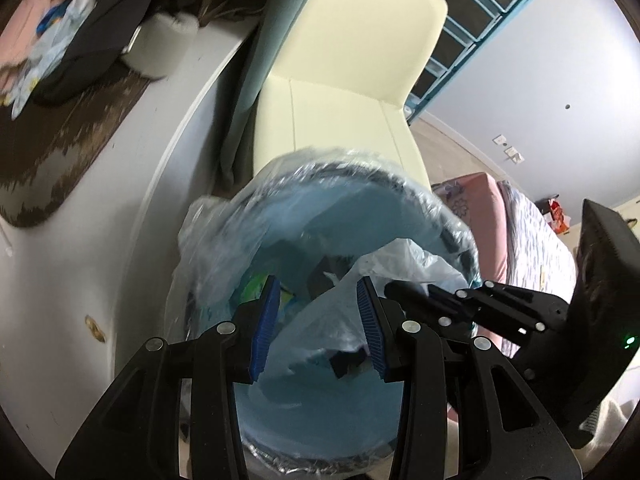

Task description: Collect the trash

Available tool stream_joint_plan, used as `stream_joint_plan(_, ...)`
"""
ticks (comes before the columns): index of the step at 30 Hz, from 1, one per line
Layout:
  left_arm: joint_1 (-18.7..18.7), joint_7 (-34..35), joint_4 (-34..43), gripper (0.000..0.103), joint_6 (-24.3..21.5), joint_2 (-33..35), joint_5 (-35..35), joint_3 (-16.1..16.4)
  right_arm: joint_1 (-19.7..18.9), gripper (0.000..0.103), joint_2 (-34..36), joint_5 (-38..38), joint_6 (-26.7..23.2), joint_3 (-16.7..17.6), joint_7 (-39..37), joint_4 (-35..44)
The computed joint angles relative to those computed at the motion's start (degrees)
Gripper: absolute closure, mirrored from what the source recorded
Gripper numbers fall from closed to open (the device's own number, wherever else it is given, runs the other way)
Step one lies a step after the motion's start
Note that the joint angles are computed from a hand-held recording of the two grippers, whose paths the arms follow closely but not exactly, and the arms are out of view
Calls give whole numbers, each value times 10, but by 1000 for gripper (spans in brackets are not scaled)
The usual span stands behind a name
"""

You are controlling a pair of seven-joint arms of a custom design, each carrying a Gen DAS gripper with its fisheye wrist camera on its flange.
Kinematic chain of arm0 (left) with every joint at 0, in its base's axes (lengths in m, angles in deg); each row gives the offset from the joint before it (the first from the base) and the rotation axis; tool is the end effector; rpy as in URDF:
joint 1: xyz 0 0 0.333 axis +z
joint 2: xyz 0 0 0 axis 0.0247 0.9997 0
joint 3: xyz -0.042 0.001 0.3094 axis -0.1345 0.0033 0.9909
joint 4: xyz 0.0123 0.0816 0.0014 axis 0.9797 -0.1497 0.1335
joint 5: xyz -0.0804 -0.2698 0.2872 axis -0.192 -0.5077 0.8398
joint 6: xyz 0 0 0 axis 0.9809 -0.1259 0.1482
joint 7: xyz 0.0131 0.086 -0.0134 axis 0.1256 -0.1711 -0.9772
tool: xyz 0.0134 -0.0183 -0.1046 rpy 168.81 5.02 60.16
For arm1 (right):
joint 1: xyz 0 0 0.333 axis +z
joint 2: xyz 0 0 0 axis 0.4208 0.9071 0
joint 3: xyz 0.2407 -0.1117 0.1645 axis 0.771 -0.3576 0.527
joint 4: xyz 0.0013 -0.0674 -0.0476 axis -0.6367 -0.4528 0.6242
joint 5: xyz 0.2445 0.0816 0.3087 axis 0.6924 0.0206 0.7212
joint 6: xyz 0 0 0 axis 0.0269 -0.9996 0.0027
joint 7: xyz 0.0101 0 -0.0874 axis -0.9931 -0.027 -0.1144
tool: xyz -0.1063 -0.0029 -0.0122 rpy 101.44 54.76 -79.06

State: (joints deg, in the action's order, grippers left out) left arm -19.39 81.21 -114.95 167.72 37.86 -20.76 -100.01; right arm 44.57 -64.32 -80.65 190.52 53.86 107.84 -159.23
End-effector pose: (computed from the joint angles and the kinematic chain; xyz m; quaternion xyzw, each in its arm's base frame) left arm 0.5928 -0.4269 0.4092 0.4286 -0.8696 0.2151 0.1177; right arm 0.4730 0.2421 0.4082 -0.6069 0.7642 -0.1183 0.1837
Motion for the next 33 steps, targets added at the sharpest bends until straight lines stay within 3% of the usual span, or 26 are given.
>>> stream_joint_plan(6, 19, 14, -22, 65, 12, -20, -15, 2, 5, 98, 16, -39, -49, 10, 37, 38)
stream_joint_plan(7, 22, 17, -27, 65, 16, -24, -19, 1, 6, 92, 16, -52, -59, 13, 52, 44)
stream_joint_plan(10, 37, 32, -46, 60, 26, -41, -40, -1, 10, 41, 19, -83, -73, 17, 90, 56)
stream_joint_plan(15, 57, 70, -81, 58, 28, -73, -69, -2, 30, 40, 27, -140, -145, 32, 158, 93)
stream_joint_plan(19, 75, 102, -120, 55, 28, -105, -101, 0, 48, 40, 25, -147, -188, 40, 209, 104)
stream_joint_plan(25, 84, 136, -169, 54, 28, -146, -126, 8, 82, 40, 28, -156, -290, 57, 286, 128)
stream_joint_plan(33, 88, 179, -211, 49, -6, -183, -158, 15, 113, 40, 26, -144, -362, 70, 347, 137)
